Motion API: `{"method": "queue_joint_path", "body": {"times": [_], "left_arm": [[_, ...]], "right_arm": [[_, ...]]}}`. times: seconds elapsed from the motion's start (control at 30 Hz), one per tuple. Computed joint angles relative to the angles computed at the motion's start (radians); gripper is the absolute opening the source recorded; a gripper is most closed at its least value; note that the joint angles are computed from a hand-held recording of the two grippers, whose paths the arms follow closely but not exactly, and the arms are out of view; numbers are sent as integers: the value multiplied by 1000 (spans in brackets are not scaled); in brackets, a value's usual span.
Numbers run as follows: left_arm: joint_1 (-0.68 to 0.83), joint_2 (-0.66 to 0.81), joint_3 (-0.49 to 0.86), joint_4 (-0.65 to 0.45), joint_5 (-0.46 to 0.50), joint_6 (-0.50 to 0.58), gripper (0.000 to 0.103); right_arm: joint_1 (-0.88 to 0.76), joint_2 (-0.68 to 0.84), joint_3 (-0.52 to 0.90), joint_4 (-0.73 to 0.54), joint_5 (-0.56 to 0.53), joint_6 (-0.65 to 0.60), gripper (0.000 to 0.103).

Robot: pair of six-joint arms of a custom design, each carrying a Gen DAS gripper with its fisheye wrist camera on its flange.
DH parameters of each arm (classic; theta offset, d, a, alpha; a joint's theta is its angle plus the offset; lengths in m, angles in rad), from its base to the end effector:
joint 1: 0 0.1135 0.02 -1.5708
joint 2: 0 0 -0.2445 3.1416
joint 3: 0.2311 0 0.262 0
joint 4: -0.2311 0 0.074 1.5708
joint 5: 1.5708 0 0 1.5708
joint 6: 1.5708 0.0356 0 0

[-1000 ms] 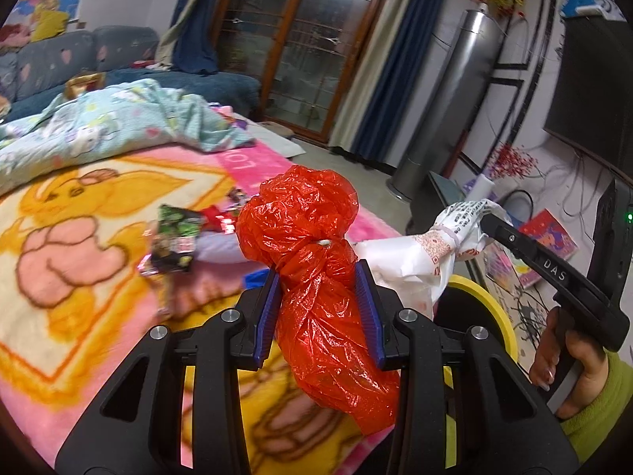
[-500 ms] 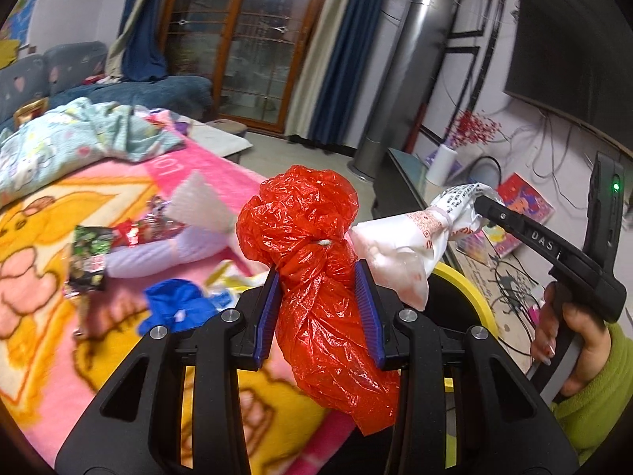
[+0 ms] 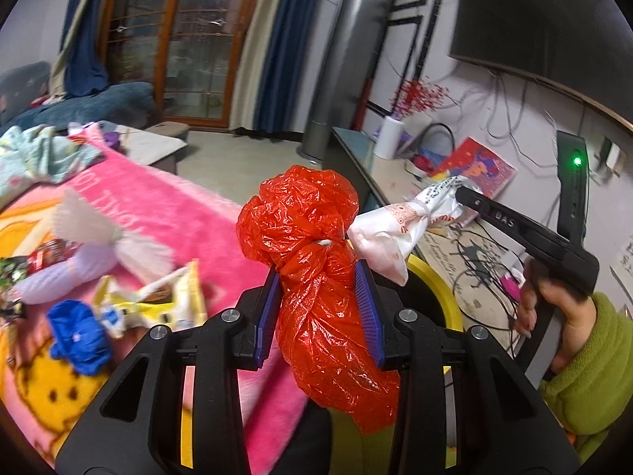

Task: Collect trash
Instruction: 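Carry both bags over the yellow bin and open both tools to drop them, then move both open tools back over the candy wrappers on the blanket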

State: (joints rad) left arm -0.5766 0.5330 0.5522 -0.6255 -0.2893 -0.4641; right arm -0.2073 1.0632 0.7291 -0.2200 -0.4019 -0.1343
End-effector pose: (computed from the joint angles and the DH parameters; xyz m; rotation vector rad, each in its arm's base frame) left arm 0.1330 -0.0744 0.2410 -0.0429 2.1622 -0.2887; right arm 0.2500 -0.0384 0.2441 -0.1593 2.0776 0.2195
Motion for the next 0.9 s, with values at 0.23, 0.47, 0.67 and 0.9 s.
{"method": "queue_joint_path", "body": {"times": [0.23,0.47,0.67,0.9], "left_arm": [[-70,173,-3,145,24,-6,30],[-63,310,-3,261,89,15,31],[-27,371,-18,341,152,33,59],[1,334,-29,329,155,20,83]], "right_arm": [[-91,90,15,23,18,-45,16],[-122,176,29,1,-5,-84,23],[-117,208,53,-31,-24,-70,40],[-111,183,50,-34,-59,-59,48]]}}
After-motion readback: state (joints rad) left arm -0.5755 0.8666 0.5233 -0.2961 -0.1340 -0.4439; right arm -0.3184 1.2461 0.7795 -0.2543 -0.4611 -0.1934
